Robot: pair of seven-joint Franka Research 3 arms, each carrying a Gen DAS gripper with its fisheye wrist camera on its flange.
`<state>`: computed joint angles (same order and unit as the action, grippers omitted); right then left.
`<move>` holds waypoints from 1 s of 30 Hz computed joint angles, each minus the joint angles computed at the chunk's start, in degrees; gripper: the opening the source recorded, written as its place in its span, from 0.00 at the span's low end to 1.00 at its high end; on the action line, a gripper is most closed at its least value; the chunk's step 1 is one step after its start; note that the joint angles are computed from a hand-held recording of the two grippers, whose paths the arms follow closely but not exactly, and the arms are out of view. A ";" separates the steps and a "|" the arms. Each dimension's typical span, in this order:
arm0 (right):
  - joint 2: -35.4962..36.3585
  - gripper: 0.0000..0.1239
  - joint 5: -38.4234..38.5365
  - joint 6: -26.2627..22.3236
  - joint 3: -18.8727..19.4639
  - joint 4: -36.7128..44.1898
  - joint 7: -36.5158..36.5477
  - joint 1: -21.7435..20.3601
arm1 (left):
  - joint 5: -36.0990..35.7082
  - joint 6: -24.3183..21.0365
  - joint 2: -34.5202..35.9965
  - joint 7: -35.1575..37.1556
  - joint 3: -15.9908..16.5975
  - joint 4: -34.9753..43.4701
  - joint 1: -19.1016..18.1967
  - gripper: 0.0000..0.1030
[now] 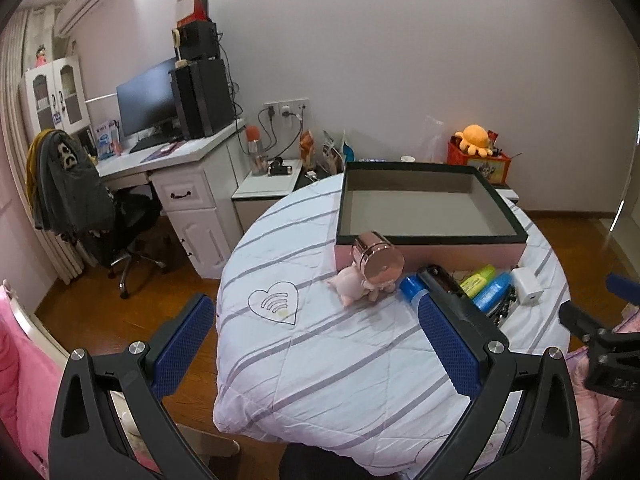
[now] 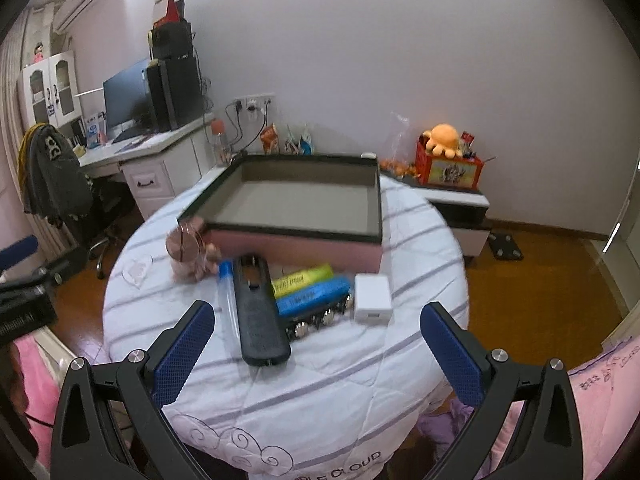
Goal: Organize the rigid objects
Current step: 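Move the right gripper down to the copper cup beside the box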
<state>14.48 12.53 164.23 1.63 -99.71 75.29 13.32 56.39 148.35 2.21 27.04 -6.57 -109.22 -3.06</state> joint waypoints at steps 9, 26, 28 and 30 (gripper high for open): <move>6.20 0.83 -0.05 -2.75 0.94 4.37 -3.19 0.22 | -3.35 1.81 4.47 3.76 0.97 2.06 0.04 1.00; 14.41 0.83 4.69 -6.26 2.71 16.84 -7.25 -1.24 | -10.10 3.82 12.60 8.63 4.05 9.53 -1.24 1.00; 15.81 0.83 6.09 -7.88 3.83 19.12 -8.43 -1.92 | -8.60 4.08 12.17 7.87 4.81 9.21 -1.63 1.00; 17.02 0.83 6.97 -8.66 4.56 20.87 -9.48 -1.74 | -8.29 4.70 11.64 7.46 5.05 8.53 -1.33 1.00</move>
<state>31.49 19.50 155.57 6.19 -78.84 65.80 11.59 48.10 153.05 13.84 34.51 -1.52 -100.69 -4.39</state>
